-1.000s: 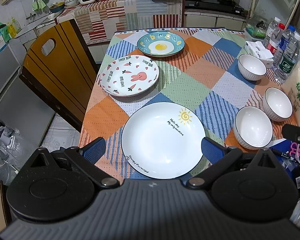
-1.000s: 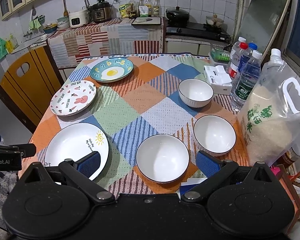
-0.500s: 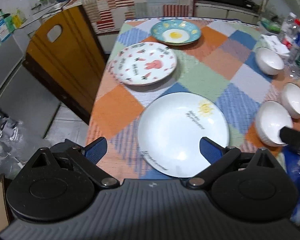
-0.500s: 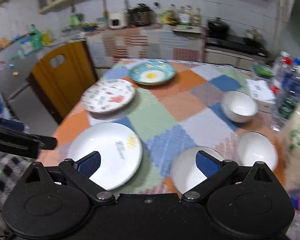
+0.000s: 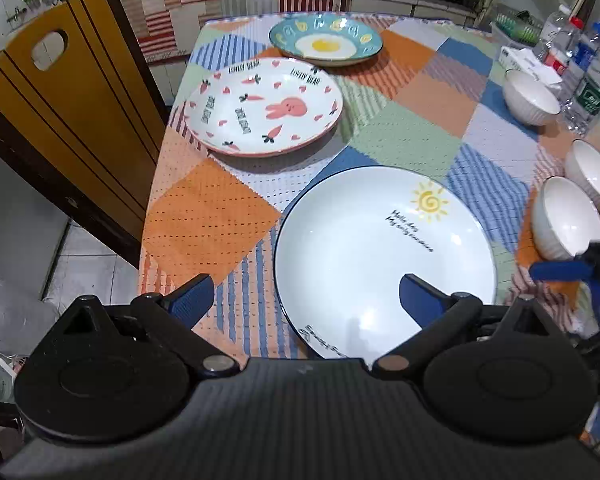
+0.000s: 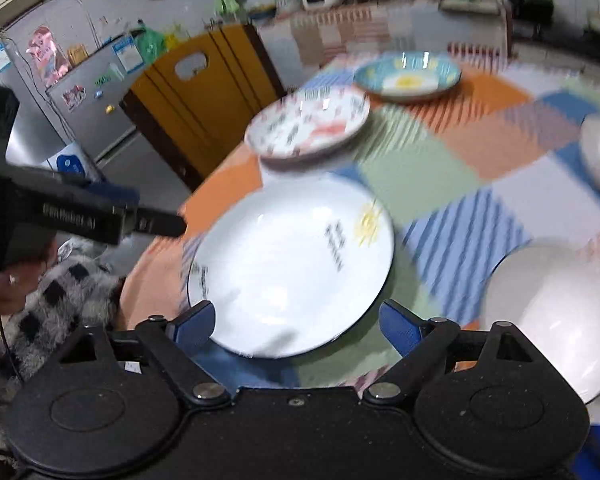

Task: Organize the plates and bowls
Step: 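Close the left tool on the sun plate rim while the right tool grips it too, then lift the sun plate with both tools and carry it beside the bunny plate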

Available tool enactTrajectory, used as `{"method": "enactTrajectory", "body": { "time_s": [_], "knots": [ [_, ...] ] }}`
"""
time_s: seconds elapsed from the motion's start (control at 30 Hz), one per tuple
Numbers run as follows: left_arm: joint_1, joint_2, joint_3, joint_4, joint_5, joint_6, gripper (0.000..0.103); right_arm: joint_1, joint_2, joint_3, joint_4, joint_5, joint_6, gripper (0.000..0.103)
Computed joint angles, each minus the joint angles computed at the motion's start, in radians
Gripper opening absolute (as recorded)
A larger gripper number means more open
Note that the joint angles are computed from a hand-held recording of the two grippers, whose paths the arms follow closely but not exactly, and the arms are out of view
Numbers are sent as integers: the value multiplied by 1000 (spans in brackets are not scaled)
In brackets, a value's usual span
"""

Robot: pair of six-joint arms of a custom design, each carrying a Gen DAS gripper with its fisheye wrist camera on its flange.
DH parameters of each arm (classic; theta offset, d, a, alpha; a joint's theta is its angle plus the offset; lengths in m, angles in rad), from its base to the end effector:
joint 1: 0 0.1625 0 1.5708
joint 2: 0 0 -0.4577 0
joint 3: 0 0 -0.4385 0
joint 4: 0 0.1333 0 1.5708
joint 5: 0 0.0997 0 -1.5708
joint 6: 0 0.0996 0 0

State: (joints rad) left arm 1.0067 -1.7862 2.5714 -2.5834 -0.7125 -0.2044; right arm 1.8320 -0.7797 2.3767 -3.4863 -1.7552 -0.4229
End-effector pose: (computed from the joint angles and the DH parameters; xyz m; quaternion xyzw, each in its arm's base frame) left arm 0.0031 -0.3855 0.2587 0.1152 0.8973 -0.2506 0.3446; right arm 0.2246 -0.3947 -0.0158 0.3160 -0.9311 0.1500 0.1034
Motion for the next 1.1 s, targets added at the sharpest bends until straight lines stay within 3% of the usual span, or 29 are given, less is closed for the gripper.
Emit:
{"method": "enactTrajectory", "body": {
  "time_s": [0.1,0.17,0.3,0.33,0.47,0.57,0.77,0.9,1.1],
  "knots": [
    [55,54,-12,-87,-39,77,98,-12,29,-17,34,-10,13,84],
    [92,89,-25,-126,-71,122,89,-18,47,-29,34,-19,18,79],
    [158,142,-62,-90,-98,97,75,-33,90,-49,-14,-47,3,65],
    [178,150,-70,-84,-111,93,65,-37,97,-53,-28,-52,5,62],
    [230,171,-83,-74,-154,109,41,-54,121,-67,-54,-77,46,29],
    [240,163,-63,-132,-199,162,27,-65,124,-61,-81,-59,90,26],
    [240,154,-27,-215,-225,167,27,-96,131,-45,-125,-11,62,26],
    [251,155,-22,-247,-237,204,26,-79,131,-54,-106,-30,35,27],
    [274,134,-41,-201,-282,207,26,-76,97,-53,-57,-15,-27,26]
  ]
}}
